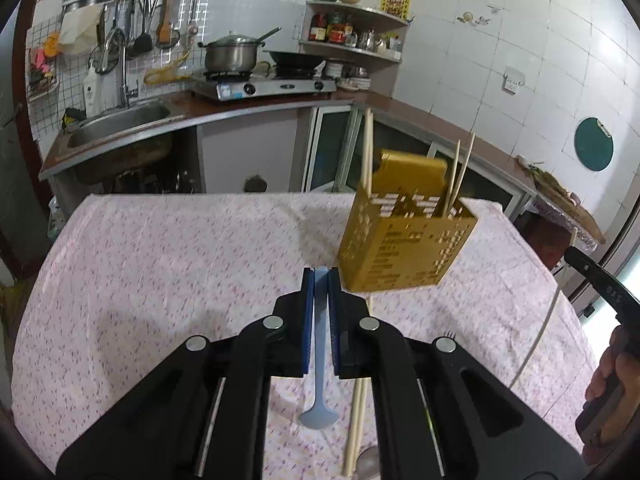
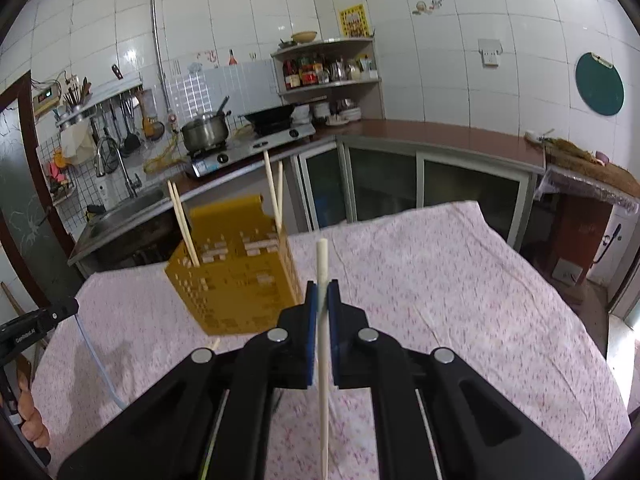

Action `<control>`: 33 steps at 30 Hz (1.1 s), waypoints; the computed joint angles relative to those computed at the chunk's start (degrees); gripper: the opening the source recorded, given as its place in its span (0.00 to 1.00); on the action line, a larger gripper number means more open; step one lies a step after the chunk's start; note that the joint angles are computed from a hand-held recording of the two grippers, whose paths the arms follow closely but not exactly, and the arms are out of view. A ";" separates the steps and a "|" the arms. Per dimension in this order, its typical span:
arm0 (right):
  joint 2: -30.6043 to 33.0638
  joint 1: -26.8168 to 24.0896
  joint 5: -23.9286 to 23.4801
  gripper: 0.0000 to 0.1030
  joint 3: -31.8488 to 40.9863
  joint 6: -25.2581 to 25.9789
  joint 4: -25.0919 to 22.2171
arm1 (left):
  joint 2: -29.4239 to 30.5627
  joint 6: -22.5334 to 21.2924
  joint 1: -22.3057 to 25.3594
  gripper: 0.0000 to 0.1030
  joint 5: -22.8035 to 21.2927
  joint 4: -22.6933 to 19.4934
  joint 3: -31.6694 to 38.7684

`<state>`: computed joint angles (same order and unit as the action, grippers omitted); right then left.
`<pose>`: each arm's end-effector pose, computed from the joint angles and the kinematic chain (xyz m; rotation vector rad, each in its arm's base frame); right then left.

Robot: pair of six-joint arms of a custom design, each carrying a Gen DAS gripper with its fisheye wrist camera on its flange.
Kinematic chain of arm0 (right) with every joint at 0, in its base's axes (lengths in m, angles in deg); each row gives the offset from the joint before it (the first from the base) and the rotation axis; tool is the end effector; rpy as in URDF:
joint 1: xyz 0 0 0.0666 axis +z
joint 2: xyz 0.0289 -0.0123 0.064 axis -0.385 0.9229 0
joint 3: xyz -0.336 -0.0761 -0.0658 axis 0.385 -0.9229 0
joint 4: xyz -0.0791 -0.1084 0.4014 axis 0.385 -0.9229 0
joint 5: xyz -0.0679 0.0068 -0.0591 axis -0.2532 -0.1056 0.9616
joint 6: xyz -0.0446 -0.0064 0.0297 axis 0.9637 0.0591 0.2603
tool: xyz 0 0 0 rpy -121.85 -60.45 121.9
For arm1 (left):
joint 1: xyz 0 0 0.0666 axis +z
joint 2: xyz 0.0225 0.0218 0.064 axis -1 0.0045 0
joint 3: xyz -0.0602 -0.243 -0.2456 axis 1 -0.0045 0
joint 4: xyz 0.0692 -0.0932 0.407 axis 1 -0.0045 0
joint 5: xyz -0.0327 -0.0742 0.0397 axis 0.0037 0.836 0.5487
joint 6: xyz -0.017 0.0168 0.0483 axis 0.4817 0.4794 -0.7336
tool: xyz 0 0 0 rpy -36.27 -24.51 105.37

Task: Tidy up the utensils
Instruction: 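Lift the spatula and chopstick with both tools and carry them over the yellow holder, then lower the spatula and chopstick into the holder and open both tools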

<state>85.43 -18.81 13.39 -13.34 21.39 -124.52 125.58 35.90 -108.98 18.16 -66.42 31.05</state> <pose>0.4395 0.0321 0.4654 0.0461 2.0541 0.2350 0.4390 -0.1469 0.4651 -0.1087 2.2182 -0.1709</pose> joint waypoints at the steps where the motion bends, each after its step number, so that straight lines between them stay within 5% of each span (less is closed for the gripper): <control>1: 0.28 0.16 0.13 0.06 0.74 -0.07 0.50 | 0.33 -0.21 -0.03 0.06 0.11 0.09 0.68; 13: 8.30 3.36 3.64 0.06 15.55 1.85 2.74 | 8.85 -4.65 -1.77 0.06 -3.22 1.07 16.04; 22: 16.85 4.17 3.68 0.06 27.20 0.36 6.59 | 20.56 -7.44 -2.60 0.06 -3.51 -0.19 33.81; 27: 20.04 4.49 3.92 0.06 29.23 -0.13 10.20 | 26.71 -7.34 -1.85 0.06 -2.13 -0.74 40.84; 33: 22.37 4.47 1.88 0.06 27.43 -0.04 11.38 | 30.41 -7.82 -0.99 0.06 -1.55 0.40 41.02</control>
<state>107.80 -14.34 15.27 14.09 21.35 -113.14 156.00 28.08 -109.96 16.61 -66.02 72.08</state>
